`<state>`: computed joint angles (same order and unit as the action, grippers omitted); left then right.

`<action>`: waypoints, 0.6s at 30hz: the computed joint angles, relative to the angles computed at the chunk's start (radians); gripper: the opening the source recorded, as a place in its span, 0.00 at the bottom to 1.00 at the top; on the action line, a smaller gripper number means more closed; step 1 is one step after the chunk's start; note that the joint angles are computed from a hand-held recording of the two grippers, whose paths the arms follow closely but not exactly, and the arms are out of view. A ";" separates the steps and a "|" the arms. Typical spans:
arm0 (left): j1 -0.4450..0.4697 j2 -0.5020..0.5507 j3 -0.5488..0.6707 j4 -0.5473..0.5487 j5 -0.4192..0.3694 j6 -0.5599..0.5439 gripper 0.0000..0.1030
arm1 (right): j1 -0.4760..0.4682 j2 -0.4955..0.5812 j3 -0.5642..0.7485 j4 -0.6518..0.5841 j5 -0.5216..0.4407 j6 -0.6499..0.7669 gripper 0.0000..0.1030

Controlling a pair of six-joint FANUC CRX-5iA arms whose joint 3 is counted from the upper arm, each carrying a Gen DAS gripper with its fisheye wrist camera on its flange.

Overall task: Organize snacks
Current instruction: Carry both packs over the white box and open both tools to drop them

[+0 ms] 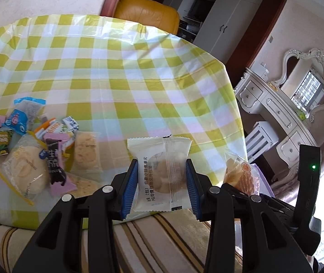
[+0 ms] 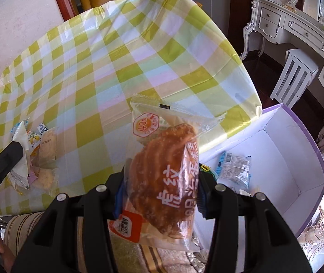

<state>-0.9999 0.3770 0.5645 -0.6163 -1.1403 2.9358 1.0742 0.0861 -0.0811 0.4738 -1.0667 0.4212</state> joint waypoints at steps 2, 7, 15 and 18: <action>0.012 0.024 0.018 0.049 0.042 -0.047 0.37 | -0.010 -0.012 -0.014 0.003 -0.025 -0.009 0.47; 0.044 0.089 0.065 0.192 0.139 -0.183 0.37 | -0.036 -0.041 -0.050 0.005 -0.084 -0.042 0.47; 0.076 0.206 0.162 0.388 0.197 -0.376 0.38 | -0.088 -0.063 -0.095 -0.013 -0.156 -0.065 0.47; 0.083 0.243 0.195 0.442 0.203 -0.431 0.38 | -0.104 -0.062 -0.105 -0.013 -0.175 -0.062 0.47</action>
